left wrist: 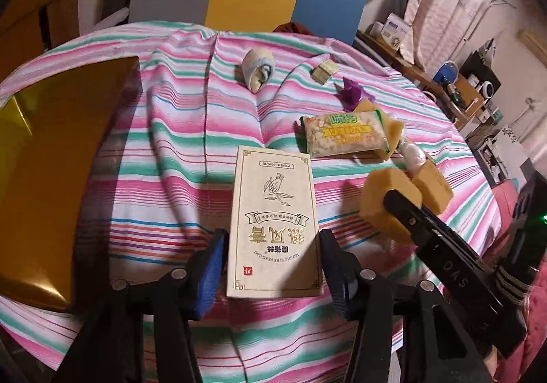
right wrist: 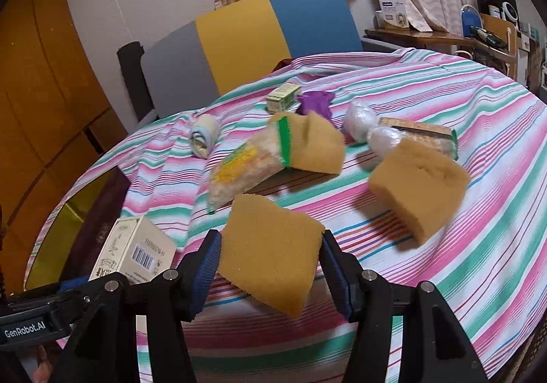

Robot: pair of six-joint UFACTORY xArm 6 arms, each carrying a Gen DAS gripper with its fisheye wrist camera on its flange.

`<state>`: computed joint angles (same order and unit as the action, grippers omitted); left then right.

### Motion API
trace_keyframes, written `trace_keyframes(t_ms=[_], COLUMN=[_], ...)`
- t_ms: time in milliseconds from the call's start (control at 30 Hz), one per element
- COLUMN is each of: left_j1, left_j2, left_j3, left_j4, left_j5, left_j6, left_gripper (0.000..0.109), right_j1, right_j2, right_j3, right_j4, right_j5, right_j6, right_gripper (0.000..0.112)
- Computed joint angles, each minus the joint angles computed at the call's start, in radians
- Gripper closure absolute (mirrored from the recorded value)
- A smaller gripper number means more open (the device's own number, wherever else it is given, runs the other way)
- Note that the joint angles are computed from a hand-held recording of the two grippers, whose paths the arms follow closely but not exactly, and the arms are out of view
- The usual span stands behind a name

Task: Organize objects
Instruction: 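Grasp the white printed box with the left tool while the right grasps a yellow sponge, then carry the white box and yellow sponge over the gold tray with both tools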

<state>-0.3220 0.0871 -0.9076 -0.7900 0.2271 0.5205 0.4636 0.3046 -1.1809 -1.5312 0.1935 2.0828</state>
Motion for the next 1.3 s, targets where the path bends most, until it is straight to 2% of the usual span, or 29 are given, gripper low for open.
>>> trace_keyframes(t_ms=[67,433,733,900,1100,1300], left_j1=[0.0,0.066,0.184,0.271,0.389,0.482], left_j2=[-0.024,-0.16,-0.194,-0.17,-0.106,-0.042], left_j3=[0.015,0.09,0.097,0.089,0.07,0.049], left_j4=[-0.072,-0.272,-0.296,-0.214,0.043,0.293], left_j5=[-0.009,-0.009,-0.037,-0.062,-0.058,-0.055], left_j6=[0.076,0.271,0.286,0.215,0.009,-0.159], left_gripper=[0.054,0.054,0.054,0.054,0.054,0.054], right_j1=[0.011,0.071,0.11,0.136,0.172,0.229], right_j2=[0.004,0.039,0.09,0.127,0.199,0.299], right_j3=[-0.009,-0.077,-0.192,-0.268,-0.367,-0.479], right_j4=[0.014,0.094,0.128,0.15,0.289,0.546], right_j5=[0.0,-0.01,-0.022,-0.031,-0.069,-0.098], right_j6=[-0.017,-0.121,-0.199,-0.259,-0.433,-0.721], right_gripper=[0.054,0.054,0.054,0.054,0.054,0.054])
